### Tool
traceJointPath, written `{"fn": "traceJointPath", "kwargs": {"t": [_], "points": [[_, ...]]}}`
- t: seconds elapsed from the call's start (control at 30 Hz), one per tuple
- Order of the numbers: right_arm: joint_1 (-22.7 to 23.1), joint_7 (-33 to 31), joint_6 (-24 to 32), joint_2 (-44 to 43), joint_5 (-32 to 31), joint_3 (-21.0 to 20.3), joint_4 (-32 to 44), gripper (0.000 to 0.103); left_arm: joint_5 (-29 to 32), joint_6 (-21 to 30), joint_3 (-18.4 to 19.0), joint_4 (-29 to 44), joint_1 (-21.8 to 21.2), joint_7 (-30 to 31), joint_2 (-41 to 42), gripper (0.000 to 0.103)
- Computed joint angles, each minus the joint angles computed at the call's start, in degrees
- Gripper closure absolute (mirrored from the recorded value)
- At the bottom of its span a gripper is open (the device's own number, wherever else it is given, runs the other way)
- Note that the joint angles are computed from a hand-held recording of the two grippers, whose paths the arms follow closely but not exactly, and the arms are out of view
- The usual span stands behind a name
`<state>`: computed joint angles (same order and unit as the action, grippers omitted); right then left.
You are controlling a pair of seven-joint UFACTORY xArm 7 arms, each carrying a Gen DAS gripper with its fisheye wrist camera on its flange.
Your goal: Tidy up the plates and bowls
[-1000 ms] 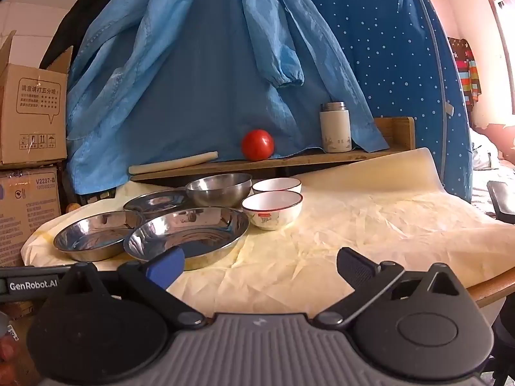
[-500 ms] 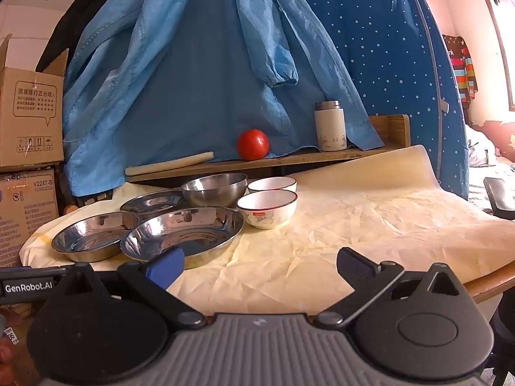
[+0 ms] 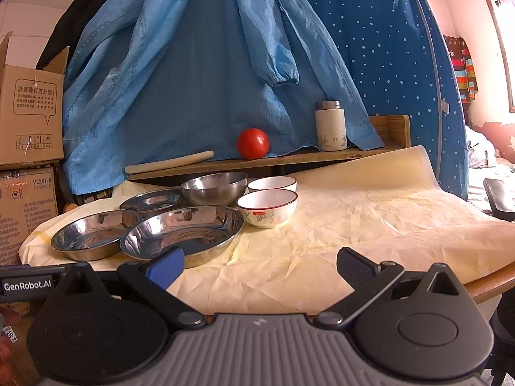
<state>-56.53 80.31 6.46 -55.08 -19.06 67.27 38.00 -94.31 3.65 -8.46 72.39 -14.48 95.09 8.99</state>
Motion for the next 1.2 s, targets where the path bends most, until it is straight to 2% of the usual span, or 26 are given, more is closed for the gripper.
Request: {"fn": "traceJointPath", "kwargs": {"t": [1.2], "points": [[0.5,-0.2,0.0,-0.1,0.0,-0.4,-0.3,0.0,0.3,0.2,0.0,0.0,0.2,-0.2,0.0,0.001]]}}
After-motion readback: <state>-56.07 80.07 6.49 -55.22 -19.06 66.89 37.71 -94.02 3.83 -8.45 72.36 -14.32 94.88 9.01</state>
